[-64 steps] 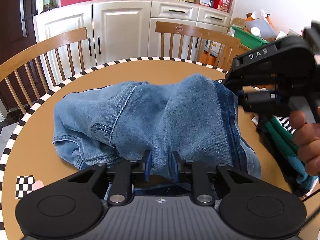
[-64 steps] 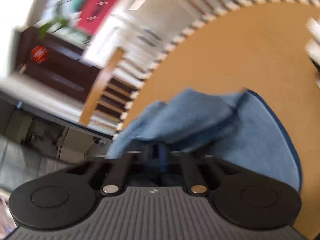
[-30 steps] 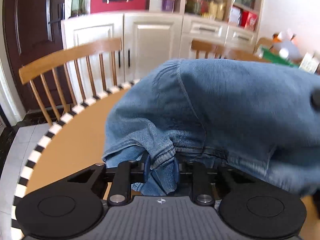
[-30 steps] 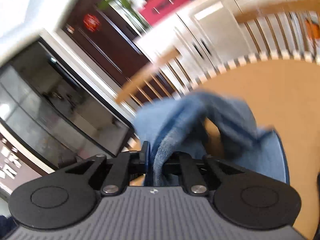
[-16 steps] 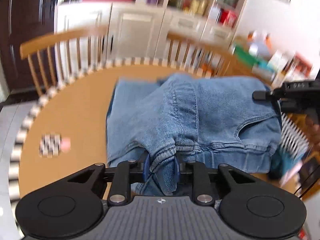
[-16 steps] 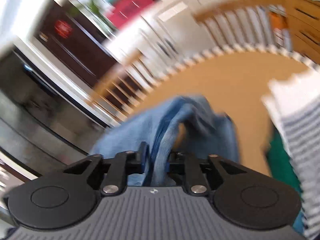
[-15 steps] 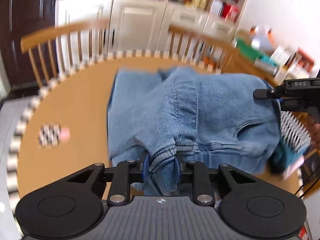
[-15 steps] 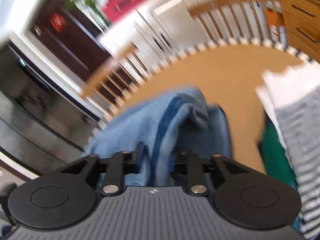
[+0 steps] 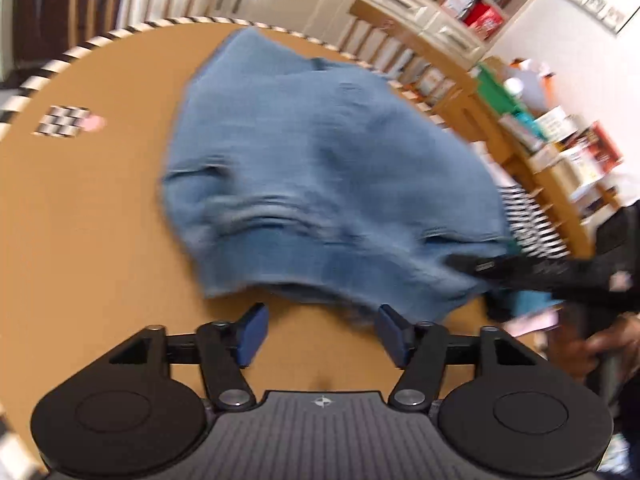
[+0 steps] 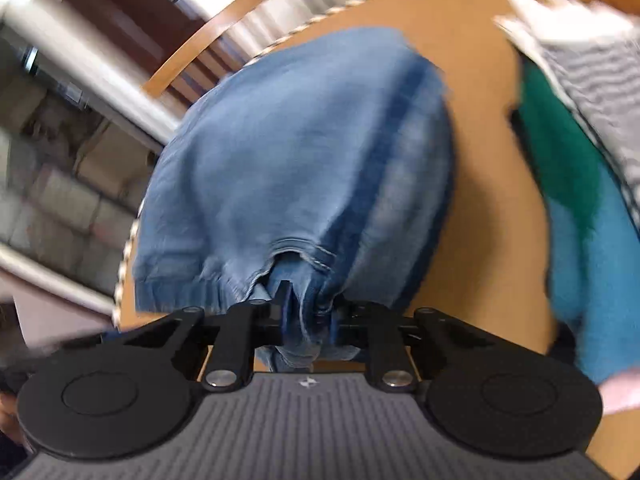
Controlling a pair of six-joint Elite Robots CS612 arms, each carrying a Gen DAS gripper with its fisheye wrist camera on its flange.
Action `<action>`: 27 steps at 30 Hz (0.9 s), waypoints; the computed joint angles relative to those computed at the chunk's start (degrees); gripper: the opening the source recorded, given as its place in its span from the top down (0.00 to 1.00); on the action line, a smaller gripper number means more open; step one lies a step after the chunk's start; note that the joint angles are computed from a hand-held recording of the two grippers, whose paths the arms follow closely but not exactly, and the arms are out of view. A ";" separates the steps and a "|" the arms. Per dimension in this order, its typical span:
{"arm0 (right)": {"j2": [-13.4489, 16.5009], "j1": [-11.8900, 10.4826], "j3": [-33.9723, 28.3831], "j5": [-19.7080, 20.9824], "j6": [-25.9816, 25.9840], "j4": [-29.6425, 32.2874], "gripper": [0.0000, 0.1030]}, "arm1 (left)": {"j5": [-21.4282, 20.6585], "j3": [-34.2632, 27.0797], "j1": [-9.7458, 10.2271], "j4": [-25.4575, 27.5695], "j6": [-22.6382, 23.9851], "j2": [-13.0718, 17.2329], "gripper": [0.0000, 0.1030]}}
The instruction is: Fold clothes
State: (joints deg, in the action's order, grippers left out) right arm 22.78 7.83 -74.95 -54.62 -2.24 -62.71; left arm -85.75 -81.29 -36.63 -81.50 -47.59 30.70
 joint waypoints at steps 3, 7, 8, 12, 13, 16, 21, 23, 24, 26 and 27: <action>-1.32 0.77 0.85 2.80 -5.59 4.70 0.83 | -0.68 1.37 -0.59 -1.71 2.79 -0.81 0.25; -3.43 1.64 2.34 2.38 -14.89 10.55 0.78 | 1.48 2.01 -1.54 3.21 8.48 -2.13 0.26; -4.07 1.65 2.34 -0.03 -16.63 10.49 0.77 | 1.98 1.76 -1.74 4.94 9.15 -2.27 0.27; -7.05 1.18 2.90 -10.09 -20.42 8.52 0.46 | 1.66 -0.67 -2.16 7.66 11.11 -1.60 0.26; -7.84 1.06 3.34 -11.64 -21.04 7.58 0.38 | 1.69 -0.89 -2.32 7.71 11.69 -1.48 0.26; -10.07 0.85 4.84 -16.16 -23.28 3.66 0.27 | -0.80 0.06 -2.40 5.91 11.68 -1.32 0.25; -9.62 1.23 8.12 -16.24 -29.63 -16.56 0.05 | -3.27 6.35 -2.47 -2.60 7.24 -2.22 0.20; -10.56 1.77 11.73 -17.09 -31.66 -20.00 0.05 | -5.02 8.82 -2.48 -4.82 2.38 -2.90 0.20; -11.27 2.18 13.74 -18.03 -32.29 -20.71 0.05 | -5.99 9.84 -2.46 -5.64 -0.05 -3.21 0.20; -12.69 3.07 17.39 -20.01 -32.79 -21.23 0.06 | -8.73 10.68 -2.17 -7.66 -5.16 -3.17 0.19; -13.32 3.38 18.89 -20.41 -33.11 -21.18 0.06 | -9.25 9.67 -2.08 -9.04 -8.44 -2.37 0.19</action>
